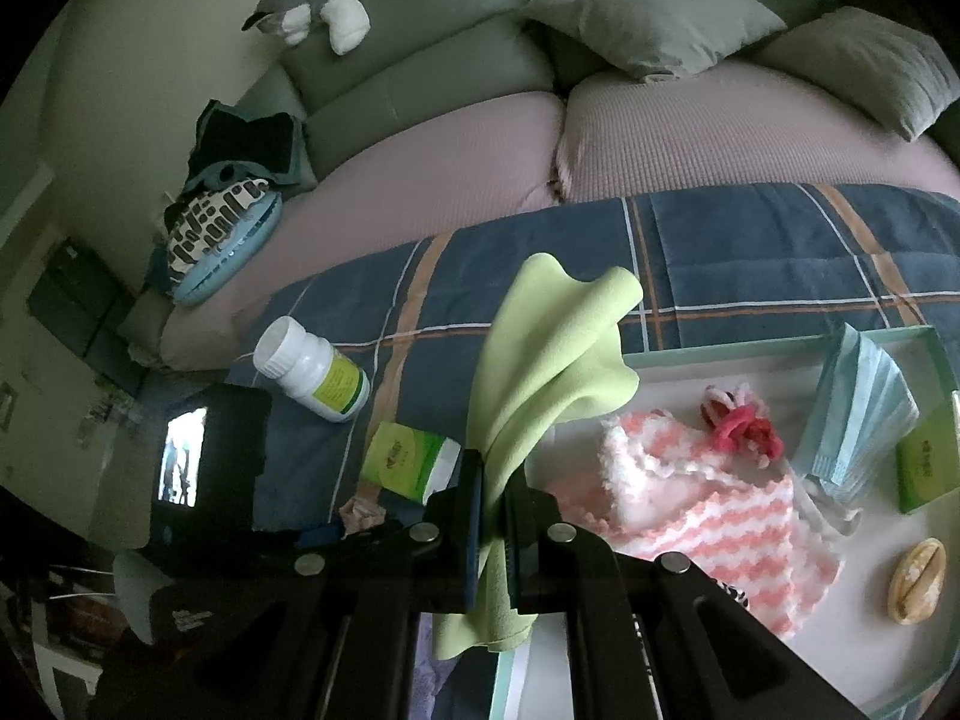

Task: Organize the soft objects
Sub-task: 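Close the left tool on the beige floral cloth and lift both cloths, then carry the beige cloth in the left tool and green cloth in the right tool over the tray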

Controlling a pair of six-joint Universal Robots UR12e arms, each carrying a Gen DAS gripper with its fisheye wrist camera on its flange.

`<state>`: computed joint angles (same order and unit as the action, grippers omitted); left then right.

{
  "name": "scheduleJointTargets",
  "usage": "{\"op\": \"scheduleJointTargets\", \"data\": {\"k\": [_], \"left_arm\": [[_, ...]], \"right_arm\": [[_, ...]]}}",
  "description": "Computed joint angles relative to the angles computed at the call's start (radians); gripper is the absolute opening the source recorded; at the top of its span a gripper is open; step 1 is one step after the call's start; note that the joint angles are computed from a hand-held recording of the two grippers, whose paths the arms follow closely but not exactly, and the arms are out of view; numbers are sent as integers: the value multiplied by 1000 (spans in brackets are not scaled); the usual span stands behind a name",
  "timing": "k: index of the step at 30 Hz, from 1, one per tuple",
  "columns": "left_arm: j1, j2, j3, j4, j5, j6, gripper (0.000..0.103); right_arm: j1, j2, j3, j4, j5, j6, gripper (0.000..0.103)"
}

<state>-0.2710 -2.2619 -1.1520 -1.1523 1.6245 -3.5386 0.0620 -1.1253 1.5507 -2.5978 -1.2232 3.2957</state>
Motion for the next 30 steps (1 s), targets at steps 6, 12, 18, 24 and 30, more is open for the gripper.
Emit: {"op": "scheduleJointTargets", "data": {"k": [6, 12, 18, 24, 30], "left_arm": [[3, 34, -50, 72, -13, -3, 19], [1, 86, -109, 153, 16, -26, 19], [-3, 160, -185, 268, 46, -60, 19], [-1, 188, -205, 371, 41, -54, 19], [-15, 196, -197, 434, 28, -20, 19]], "right_arm": [[-6, 0, 0, -3, 2, 17, 6], [-12, -5, 7, -16, 0, 32, 6], [-17, -21, 20, -58, -13, 47, 6], [-28, -59, 47, -131, -66, 59, 6], [-50, -106, 84, -201, -185, 78, 6]]}}
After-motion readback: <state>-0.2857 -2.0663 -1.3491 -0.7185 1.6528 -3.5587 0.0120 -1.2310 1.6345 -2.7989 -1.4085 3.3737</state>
